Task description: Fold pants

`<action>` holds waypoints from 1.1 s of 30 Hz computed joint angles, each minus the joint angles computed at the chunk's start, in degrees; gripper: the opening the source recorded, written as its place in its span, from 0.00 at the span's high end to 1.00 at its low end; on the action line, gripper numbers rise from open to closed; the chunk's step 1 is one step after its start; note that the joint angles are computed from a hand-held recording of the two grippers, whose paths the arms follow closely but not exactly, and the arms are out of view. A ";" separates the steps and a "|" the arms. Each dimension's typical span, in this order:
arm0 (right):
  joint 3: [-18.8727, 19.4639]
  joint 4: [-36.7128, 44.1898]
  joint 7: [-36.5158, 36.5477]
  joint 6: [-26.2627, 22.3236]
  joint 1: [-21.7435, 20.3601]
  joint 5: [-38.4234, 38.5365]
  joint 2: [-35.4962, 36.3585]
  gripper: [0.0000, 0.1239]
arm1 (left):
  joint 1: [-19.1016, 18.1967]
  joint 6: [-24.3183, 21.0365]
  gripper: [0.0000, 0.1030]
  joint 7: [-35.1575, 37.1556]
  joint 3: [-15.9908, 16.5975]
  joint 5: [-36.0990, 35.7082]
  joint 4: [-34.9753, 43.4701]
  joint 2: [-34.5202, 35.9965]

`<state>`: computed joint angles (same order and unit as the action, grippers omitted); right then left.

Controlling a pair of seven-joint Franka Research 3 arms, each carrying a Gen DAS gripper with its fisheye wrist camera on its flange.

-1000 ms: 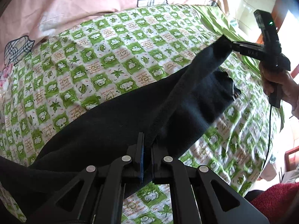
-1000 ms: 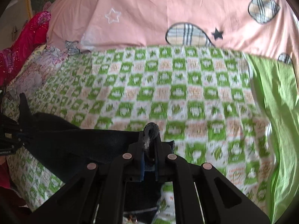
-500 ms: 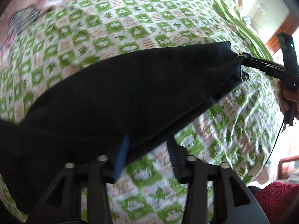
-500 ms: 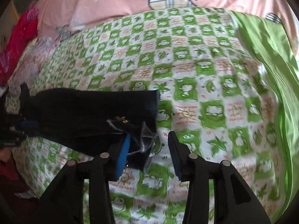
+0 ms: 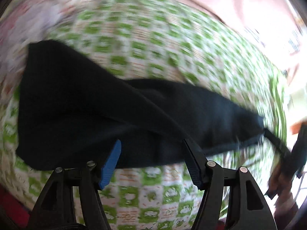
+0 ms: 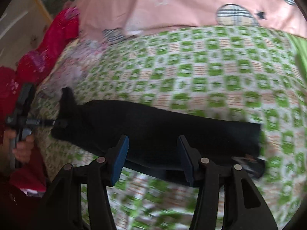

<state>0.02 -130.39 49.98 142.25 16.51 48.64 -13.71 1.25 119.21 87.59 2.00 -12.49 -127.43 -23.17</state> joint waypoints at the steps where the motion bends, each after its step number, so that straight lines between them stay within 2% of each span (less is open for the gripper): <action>1: 0.52 1.20 -0.40 -0.62 0.85 0.52 1.12 0.57 | 0.86 -0.76 0.35 -1.78 0.26 0.37 1.54 1.13; 5: 3.15 6.81 -2.09 -4.04 3.67 1.06 6.27 0.57 | 4.25 -2.99 0.32 -8.31 0.36 3.44 9.09 6.82; 12: 7.35 16.50 -3.10 -7.39 6.34 -2.73 15.87 0.57 | 8.64 -13.92 0.31 -17.01 -0.32 5.77 27.74 22.09; 17: 9.05 21.08 -1.12 -8.04 7.60 -8.25 20.96 0.57 | 9.92 -18.90 0.32 -19.14 -2.21 8.88 33.92 28.27; 19: 9.46 21.92 -0.94 -7.71 8.01 -10.45 22.34 0.59 | 10.05 -19.87 0.42 -19.23 -2.76 10.09 34.54 29.32; 20: 9.66 21.82 -1.34 -7.26 8.12 -11.09 22.47 0.68 | 10.22 -19.94 0.56 -19.02 -2.92 10.03 34.30 29.60; 21: 9.75 21.81 -1.43 -6.88 8.27 -12.11 22.58 0.75 | 10.48 -19.48 0.77 -18.61 -3.01 9.53 33.43 29.24; 22: 9.81 21.88 -1.26 -6.40 8.43 -13.06 22.66 0.88 | 10.67 -18.49 0.84 -17.99 -3.04 9.43 31.89 28.27; 23: 9.86 21.84 -1.57 -6.13 8.36 -13.32 22.55 0.94 | 10.80 -16.80 0.85 -17.50 -3.01 9.46 29.84 26.78; 24: 9.98 21.59 -2.89 -6.07 7.99 -12.29 22.05 0.94 | 10.97 -14.74 0.89 -16.90 -2.86 9.02 27.26 24.81; 29: 9.74 20.84 -7.26 -7.34 6.86 -8.17 19.28 0.95 | 11.86 -2.86 0.91 -12.84 0.60 -0.53 10.77 10.08; 33: 9.18 19.74 -10.00 -8.62 6.74 -7.06 17.15 0.95 | 10.95 2.99 0.91 -10.58 4.03 -6.05 0.16 0.67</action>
<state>9.20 -110.65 39.98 133.63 23.25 41.59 3.43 12.20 122.20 77.01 6.03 -18.54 -127.27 -22.49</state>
